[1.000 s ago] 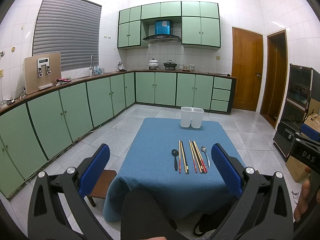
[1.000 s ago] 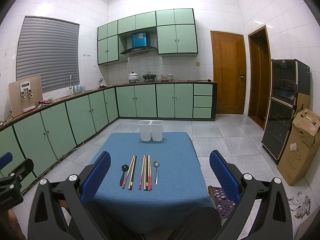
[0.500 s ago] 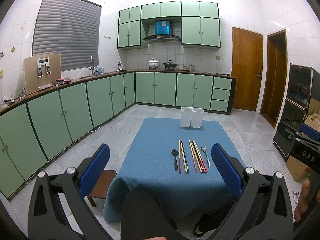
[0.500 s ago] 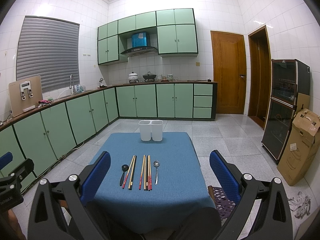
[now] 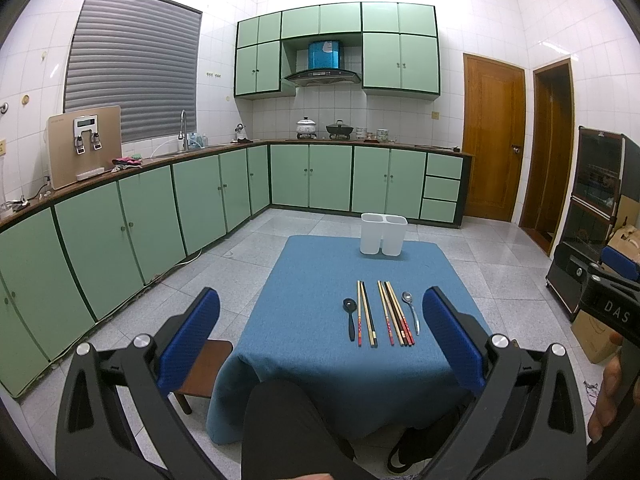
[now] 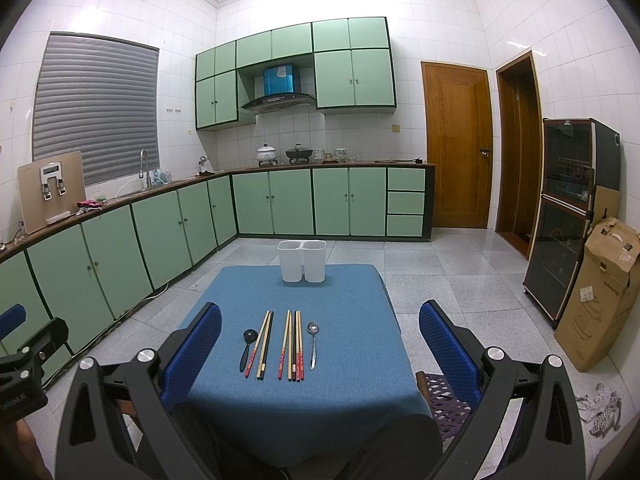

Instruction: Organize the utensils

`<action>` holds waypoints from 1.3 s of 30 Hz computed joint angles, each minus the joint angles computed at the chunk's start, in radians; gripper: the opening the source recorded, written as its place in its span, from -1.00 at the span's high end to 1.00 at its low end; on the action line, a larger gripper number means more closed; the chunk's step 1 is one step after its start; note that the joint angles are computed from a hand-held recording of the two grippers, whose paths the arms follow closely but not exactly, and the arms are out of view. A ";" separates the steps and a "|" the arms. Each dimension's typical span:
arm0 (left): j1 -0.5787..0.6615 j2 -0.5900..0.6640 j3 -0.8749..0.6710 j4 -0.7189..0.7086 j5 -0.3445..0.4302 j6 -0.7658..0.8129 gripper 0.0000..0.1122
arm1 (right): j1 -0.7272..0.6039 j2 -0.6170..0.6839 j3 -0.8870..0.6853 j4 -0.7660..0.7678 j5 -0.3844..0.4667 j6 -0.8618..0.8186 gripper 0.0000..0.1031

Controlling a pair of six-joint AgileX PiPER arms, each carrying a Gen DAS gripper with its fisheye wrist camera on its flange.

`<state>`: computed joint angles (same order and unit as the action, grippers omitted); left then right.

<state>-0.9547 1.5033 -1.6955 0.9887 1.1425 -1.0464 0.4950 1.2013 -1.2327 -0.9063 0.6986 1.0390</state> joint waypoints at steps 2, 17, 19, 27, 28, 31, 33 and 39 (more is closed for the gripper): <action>0.000 0.000 0.000 0.000 0.000 0.000 -0.75 | -0.002 0.001 0.000 0.001 -0.001 0.000 -0.88; 0.201 0.110 0.009 -0.229 -0.183 0.152 -0.75 | -0.113 0.156 0.004 0.070 -0.115 -0.046 -0.88; 0.256 0.158 -0.015 -0.312 -0.215 0.219 -0.75 | -0.154 0.199 0.000 0.126 -0.159 -0.093 -0.88; 0.449 0.408 -0.130 -0.573 -0.340 0.409 -0.75 | -0.264 0.465 -0.089 0.289 -0.300 -0.260 -0.85; 0.457 0.444 -0.149 -0.566 -0.346 0.408 -0.75 | -0.272 0.512 -0.121 0.329 -0.301 -0.306 -0.80; 0.471 0.552 -0.240 -0.587 -0.330 0.451 -0.75 | -0.292 0.629 -0.205 0.466 -0.303 -0.453 -0.63; 0.481 0.617 -0.303 -0.611 -0.315 0.489 -0.75 | -0.300 0.697 -0.255 0.528 -0.305 -0.526 -0.55; 0.494 0.910 -0.702 -0.661 -0.136 0.633 -0.75 | -0.339 0.898 -0.445 0.781 -0.271 -0.787 -0.25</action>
<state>-0.4604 2.4132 -2.3977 0.3272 1.0069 -0.4136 0.1561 2.0992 -1.6782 -0.1253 0.4274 0.2517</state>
